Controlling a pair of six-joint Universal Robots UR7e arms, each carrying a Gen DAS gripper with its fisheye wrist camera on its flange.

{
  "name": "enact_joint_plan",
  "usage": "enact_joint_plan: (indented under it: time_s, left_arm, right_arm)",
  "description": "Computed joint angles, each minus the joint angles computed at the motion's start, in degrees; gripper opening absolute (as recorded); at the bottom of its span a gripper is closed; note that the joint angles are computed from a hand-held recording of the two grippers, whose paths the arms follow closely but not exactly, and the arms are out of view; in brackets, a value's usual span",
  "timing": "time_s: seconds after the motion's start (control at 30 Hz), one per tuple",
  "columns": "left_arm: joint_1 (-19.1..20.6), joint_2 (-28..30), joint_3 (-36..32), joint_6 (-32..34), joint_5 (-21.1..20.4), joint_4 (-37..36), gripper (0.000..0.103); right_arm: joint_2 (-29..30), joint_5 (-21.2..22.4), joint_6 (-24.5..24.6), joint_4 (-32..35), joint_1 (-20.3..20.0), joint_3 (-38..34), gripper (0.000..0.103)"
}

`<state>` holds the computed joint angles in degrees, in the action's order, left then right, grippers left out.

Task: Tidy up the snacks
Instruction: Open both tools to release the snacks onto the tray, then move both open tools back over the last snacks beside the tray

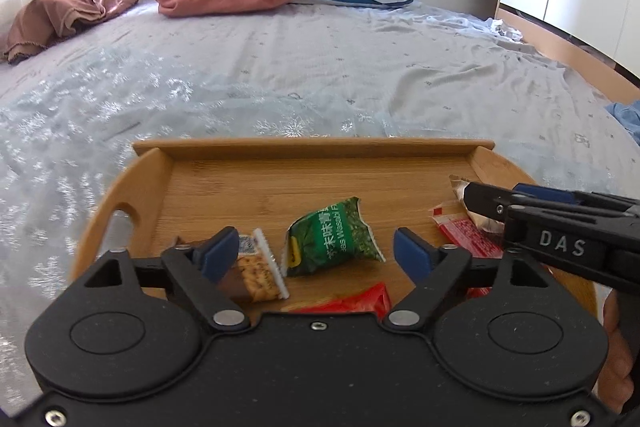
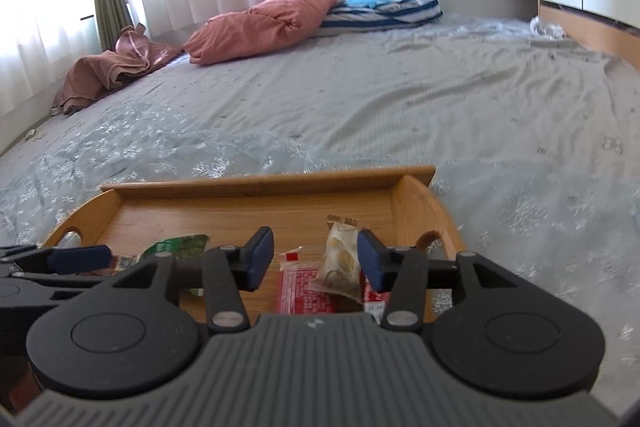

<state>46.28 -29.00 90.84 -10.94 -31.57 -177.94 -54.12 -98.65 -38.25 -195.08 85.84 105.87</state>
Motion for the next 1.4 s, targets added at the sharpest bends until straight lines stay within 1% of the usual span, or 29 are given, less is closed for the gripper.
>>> enact_joint_plan:
  time_s: [0.17, 0.23, 0.37, 0.5, 0.67, 0.73, 0.87, 0.97, 1.13, 1.23, 1.3, 1.4]
  left_arm:
    - [-1.9, -3.8, 4.9, -3.9, 0.1, 2.8, 0.088]
    - [-2.8, -5.3, 7.2, -5.2, -0.3, 3.4, 0.089]
    - [-4.7, -8.3, 12.0, -8.5, -0.9, 4.5, 0.090]
    - [-6.9, -10.8, 16.6, -11.9, -0.7, 4.9, 0.091]
    - [-8.8, -13.1, 21.0, -16.0, -1.1, 5.8, 0.093]
    - [-9.7, -13.9, 22.8, -17.4, -0.6, 6.2, 0.095]
    - [-11.1, -15.6, 25.9, -21.3, -1.3, 7.6, 0.095]
    - [-12.1, -16.5, 28.1, -24.2, -1.8, 8.1, 0.095]
    - [-14.3, -16.8, 31.6, -27.9, -3.0, 7.1, 0.096]
    - [-15.9, -15.7, 33.0, -30.4, -3.5, 5.7, 0.096]
    - [-16.8, -14.6, 33.3, -31.6, -3.8, 5.3, 0.097]
    - [-18.0, -12.5, 33.1, -32.9, -4.7, 4.1, 0.098]
  right_arm:
    - [-4.0, 2.1, 0.1, 2.1, -0.2, 3.5, 0.071]
    - [-5.8, 2.8, -0.2, 2.7, -0.4, 5.3, 0.075]
    - [-9.5, 4.5, -1.3, 3.5, -0.8, 9.2, 0.080]
    - [-13.5, 6.9, -2.6, 4.1, -1.8, 13.6, 0.086]
    - [-17.8, 9.2, -4.7, 3.9, -3.8, 19.0, 0.088]
    - [-18.9, 9.5, -7.2, 2.5, -4.7, 21.2, 0.089]
    - [-19.4, 7.6, -14.5, -2.7, -5.6, 25.0, 0.090]
    - [-20.8, 8.0, -16.6, -2.7, -6.6, 27.0, 0.090]
    - [-22.5, 8.7, -16.3, -2.3, -7.9, 28.1, 0.091]
    - [-23.1, 7.9, -14.7, -1.2, -8.0, 27.6, 0.093]
    - [-23.5, 6.8, -13.6, -0.2, -7.9, 27.0, 0.093]
    - [-24.2, 6.4, -12.1, 1.3, -8.0, 26.4, 0.095]
